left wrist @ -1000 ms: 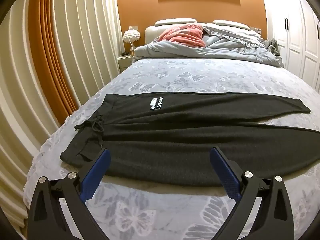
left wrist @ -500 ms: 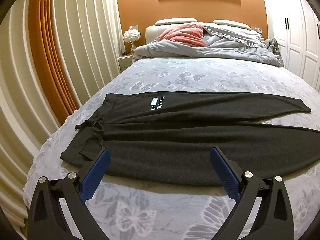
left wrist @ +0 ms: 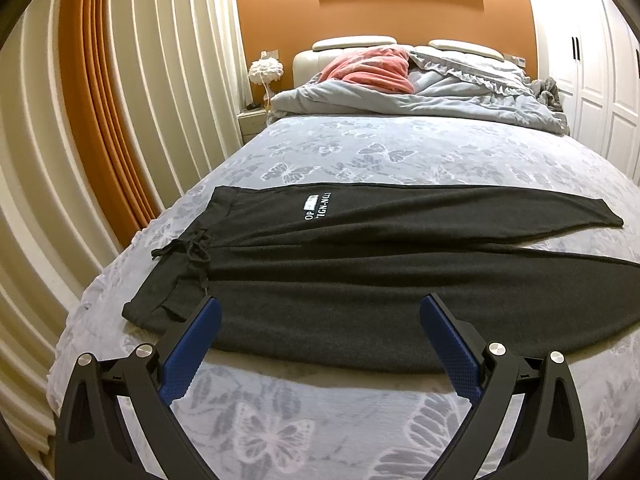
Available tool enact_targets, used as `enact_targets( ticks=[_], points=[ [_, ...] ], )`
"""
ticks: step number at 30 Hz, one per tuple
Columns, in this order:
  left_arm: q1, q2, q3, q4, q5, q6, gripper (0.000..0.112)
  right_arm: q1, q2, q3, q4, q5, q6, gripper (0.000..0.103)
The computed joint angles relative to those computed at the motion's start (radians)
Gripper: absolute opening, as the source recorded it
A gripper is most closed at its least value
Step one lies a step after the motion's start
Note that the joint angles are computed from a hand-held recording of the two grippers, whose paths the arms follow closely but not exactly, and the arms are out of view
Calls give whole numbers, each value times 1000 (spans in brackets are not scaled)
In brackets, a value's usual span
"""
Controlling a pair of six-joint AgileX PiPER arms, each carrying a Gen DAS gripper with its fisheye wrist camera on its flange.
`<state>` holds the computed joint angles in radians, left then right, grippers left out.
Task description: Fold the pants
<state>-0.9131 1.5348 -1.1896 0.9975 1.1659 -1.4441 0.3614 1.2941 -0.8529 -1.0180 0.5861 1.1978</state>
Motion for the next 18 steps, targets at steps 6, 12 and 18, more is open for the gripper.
enact_targets(
  ticks=[6, 12, 18],
  points=[
    [1, -1, -3, -3, 2, 8, 97, 2, 0, 0, 2, 1, 2, 98],
    [4, 0, -8, -12, 5, 16, 97, 5, 4, -3, 4, 0, 2, 98],
    [7, -2, -5, -14, 1, 17, 97, 2, 11, 0, -1, -9, 8, 98]
  ],
)
